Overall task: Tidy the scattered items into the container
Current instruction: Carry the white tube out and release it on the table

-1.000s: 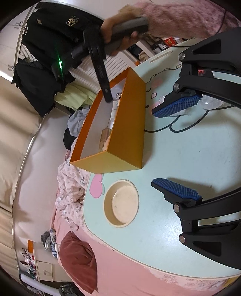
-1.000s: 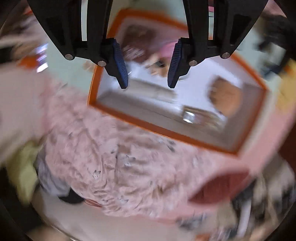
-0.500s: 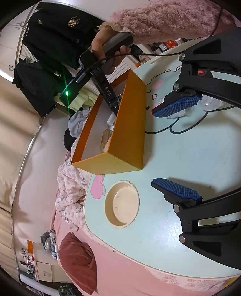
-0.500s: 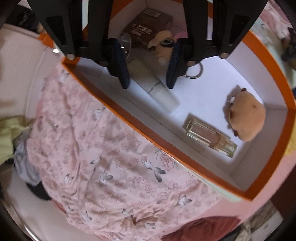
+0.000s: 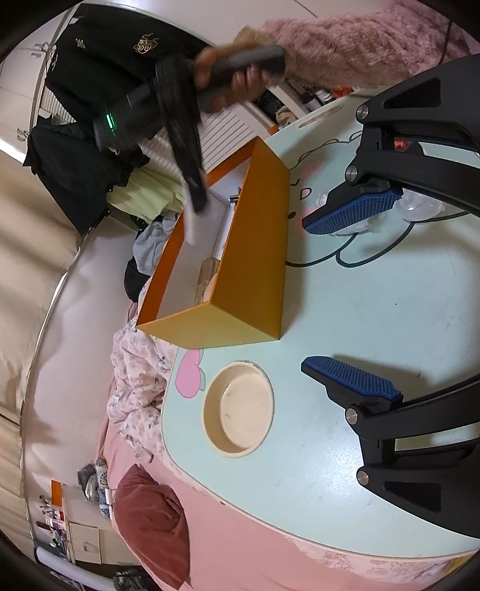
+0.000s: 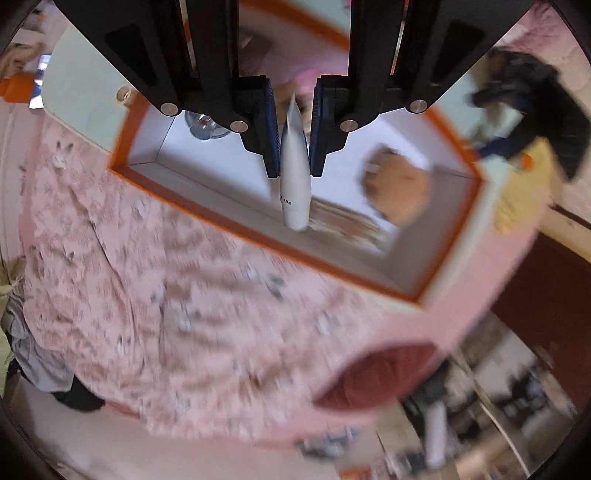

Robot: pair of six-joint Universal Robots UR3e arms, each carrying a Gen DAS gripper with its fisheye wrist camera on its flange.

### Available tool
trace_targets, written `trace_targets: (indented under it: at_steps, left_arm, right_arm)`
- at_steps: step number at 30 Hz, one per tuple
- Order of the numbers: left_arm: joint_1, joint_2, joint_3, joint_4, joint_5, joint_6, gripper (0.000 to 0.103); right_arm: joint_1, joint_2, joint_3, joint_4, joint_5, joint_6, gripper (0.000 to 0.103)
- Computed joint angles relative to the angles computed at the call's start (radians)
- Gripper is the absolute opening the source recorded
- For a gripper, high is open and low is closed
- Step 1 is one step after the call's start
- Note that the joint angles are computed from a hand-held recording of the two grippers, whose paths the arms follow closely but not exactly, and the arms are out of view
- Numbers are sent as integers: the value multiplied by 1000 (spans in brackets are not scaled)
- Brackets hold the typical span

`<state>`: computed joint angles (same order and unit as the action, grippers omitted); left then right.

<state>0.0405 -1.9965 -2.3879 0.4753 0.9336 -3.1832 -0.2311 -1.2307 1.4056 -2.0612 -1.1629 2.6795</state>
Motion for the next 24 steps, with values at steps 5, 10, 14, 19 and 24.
trace_targets:
  at_steps: [5, 10, 14, 19, 24]
  left_arm:
    - [-6, -4, 5, 2, 4, -4, 69]
    - [-7, -6, 11, -6, 5, -3, 69]
    - [-8, -6, 18, -21, 8, -7, 69]
    - [-5, -5, 14, -14, 5, -7, 69]
    - [-6, -7, 17, -15, 6, -6, 69]
  right_arm:
    - [-125, -367, 395, -71, 205, -108, 15]
    - [-248, -602, 781, -96, 291, -242, 15]
    - [-335, -670, 991, -178, 342, -301, 15]
    - [-354, -635, 1046, -274, 344, -308, 19]
    - [-521, -736, 1210, -274, 540, -415, 48]
